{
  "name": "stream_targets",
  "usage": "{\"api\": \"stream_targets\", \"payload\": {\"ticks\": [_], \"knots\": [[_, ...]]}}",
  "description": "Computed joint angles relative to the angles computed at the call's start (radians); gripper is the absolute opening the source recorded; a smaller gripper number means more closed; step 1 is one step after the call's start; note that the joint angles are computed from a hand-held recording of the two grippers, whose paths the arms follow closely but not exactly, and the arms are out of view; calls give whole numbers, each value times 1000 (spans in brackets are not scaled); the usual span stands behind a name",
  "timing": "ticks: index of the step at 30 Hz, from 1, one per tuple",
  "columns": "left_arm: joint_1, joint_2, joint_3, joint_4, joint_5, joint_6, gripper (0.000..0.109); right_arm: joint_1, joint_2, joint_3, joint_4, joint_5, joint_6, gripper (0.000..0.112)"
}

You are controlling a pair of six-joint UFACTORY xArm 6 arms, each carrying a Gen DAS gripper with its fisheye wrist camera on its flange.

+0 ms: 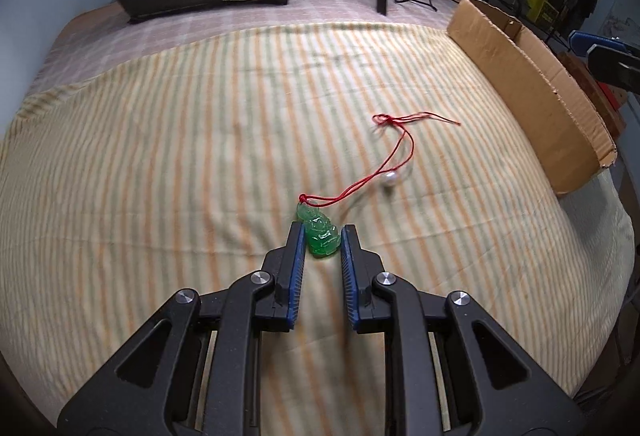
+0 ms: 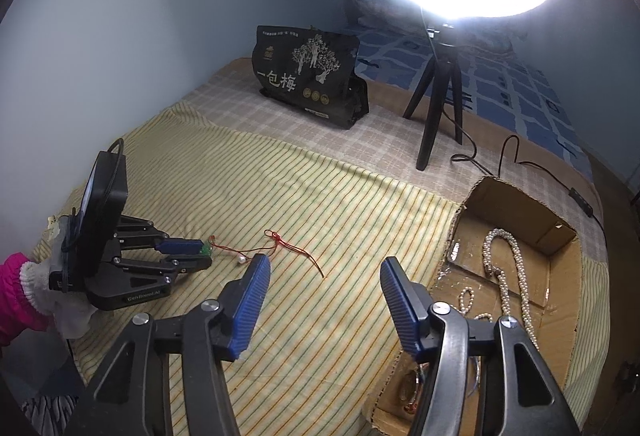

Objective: Organize jewelry
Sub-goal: 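Hold the pendant in the left tool while the right tool grasps the white bead on the red cord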

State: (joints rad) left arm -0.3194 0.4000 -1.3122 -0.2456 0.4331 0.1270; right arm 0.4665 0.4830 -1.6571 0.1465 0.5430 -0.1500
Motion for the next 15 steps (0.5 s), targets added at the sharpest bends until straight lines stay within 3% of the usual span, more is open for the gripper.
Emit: {"api": "stream_targets", "payload": {"ticks": [13,15], "knots": [[61,-24,45,84,-35,-85,17,70,102,-82,109,64,-69,51],[64,-25,46,66,-36,-72,17,91,138,-108,64,66,-48,45]]}}
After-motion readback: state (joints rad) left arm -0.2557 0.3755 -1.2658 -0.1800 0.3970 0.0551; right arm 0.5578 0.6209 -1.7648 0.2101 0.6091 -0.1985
